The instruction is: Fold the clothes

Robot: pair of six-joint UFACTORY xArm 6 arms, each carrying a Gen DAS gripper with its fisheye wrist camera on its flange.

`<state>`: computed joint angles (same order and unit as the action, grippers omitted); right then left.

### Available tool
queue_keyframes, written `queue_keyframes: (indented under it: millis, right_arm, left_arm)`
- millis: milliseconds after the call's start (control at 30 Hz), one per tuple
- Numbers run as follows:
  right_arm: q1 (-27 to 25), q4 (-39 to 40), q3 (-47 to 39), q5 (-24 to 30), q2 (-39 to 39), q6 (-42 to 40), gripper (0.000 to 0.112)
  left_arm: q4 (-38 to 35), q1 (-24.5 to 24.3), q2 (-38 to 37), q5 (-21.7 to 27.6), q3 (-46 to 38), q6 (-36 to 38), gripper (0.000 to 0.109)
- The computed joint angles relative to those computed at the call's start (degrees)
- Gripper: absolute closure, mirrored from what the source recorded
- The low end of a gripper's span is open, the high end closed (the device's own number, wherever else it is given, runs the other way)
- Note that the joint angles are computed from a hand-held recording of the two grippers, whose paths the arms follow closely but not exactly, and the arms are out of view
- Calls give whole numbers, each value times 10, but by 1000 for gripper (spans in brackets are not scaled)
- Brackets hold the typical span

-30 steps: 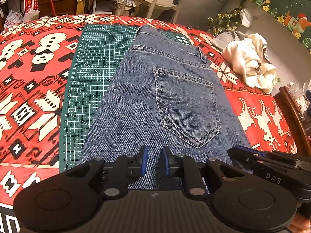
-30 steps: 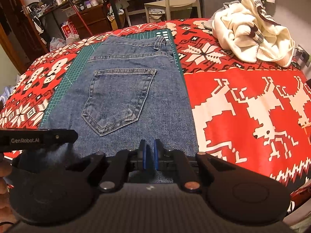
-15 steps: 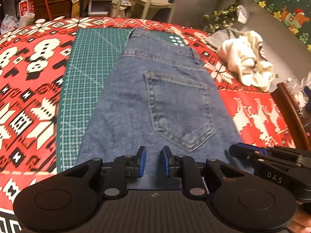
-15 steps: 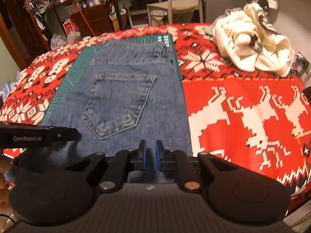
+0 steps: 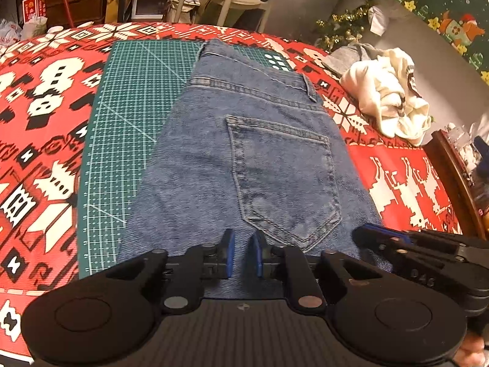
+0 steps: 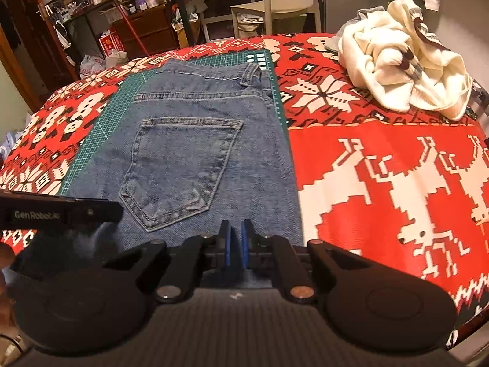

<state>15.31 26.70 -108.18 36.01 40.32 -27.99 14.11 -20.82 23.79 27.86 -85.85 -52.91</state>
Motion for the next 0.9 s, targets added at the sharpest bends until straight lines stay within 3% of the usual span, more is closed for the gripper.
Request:
queue_keyframes:
  millis: [133,200,267,467,567,700,800,900]
  right_arm:
    - [-5,12,29,-14,-22,-27,104]
    - [-13,44,13,17,-20,-41,101]
    - [-20,70,-21,55,-6,-41,101]
    - [-18,104,-132,116,54,-25,101]
    - [-7,78,-219,145,111,2,101]
    - [3,31,-328,178,186,41,106]
    - [-2,15,-308,151,181,33,112]
    - [-17,-3,-288,128,172,41,112]
  left_arm:
    - [50,2,-24,-39,29,-40,101]
    - [35,5,-34,-84,48,-30,101]
    - [-26,5,-28,-113,47,20,101]
    - [-83,4,21,-88,-12,94,101]
    - [-127,5,48,-73,-41,137,101]
    - [-103,7,56,-71,-49,128,102]
    - [-76,15,39,-74,-26,108,105]
    - [39,26,12,-40,-3,31,104]
